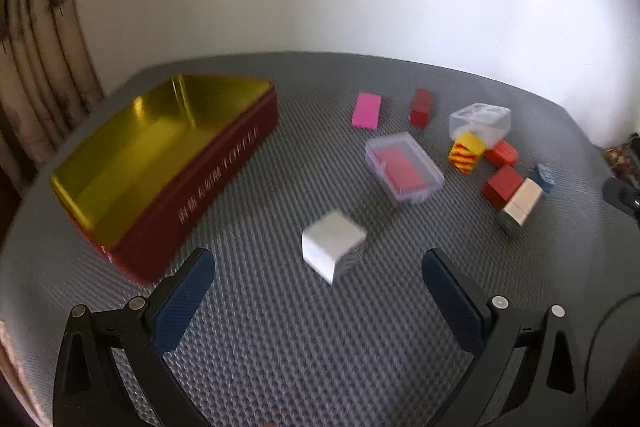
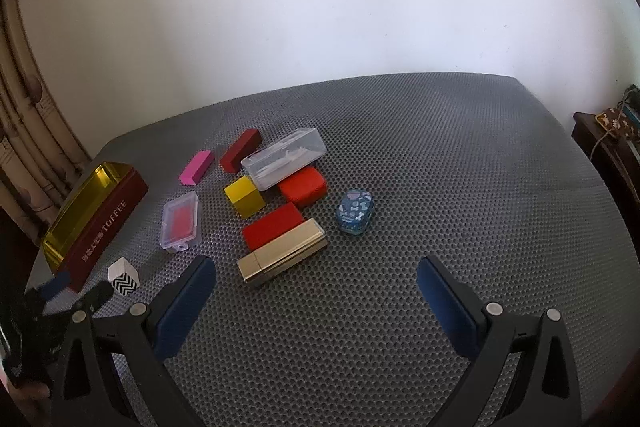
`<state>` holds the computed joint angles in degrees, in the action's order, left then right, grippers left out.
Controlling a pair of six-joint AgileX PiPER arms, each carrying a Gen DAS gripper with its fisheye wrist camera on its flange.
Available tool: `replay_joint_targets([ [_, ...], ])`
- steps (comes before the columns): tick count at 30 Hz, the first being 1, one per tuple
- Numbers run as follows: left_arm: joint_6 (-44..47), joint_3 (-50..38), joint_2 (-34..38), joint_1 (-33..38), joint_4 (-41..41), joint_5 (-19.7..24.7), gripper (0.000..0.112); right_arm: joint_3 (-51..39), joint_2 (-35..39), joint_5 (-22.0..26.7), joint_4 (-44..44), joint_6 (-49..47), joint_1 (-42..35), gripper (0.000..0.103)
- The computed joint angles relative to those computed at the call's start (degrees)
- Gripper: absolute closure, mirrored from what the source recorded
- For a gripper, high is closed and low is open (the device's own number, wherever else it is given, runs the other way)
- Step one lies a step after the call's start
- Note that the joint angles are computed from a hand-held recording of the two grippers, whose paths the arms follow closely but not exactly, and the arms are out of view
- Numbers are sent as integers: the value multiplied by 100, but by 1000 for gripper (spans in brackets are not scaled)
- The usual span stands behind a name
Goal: Organize rigid objects
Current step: 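Grasp the white striped cube with the left gripper, then carry the white cube into the gold tin and open the left gripper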
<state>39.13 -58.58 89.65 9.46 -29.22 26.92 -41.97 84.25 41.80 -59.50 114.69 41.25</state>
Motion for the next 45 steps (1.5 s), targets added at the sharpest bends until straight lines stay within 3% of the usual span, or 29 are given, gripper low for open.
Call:
replay_joint_targets([
  [5, -111, -134, 228, -42, 216, 61, 10, 21, 4, -82, -7, -11, 1, 0],
  [12, -1880, -534, 778, -670, 1891, -232, 15, 73, -70, -133, -23, 21, -43, 0],
  [15, -1980, -636, 946, -698, 1930, -296, 28, 68, -51, -163, -24, 6, -34, 0],
  [22, -1449, -847, 1142, -563, 1362, -87, 75, 97, -55, -348, -31, -13, -90, 0],
  [30, -851, -731, 784, -537, 958, -17, 75, 91, -68, -302, -69, 32, -33, 0],
  [45, -1819, -1904, 737, -622, 1827, 375, 75, 39, -108, -297, -42, 14, 43, 0],
])
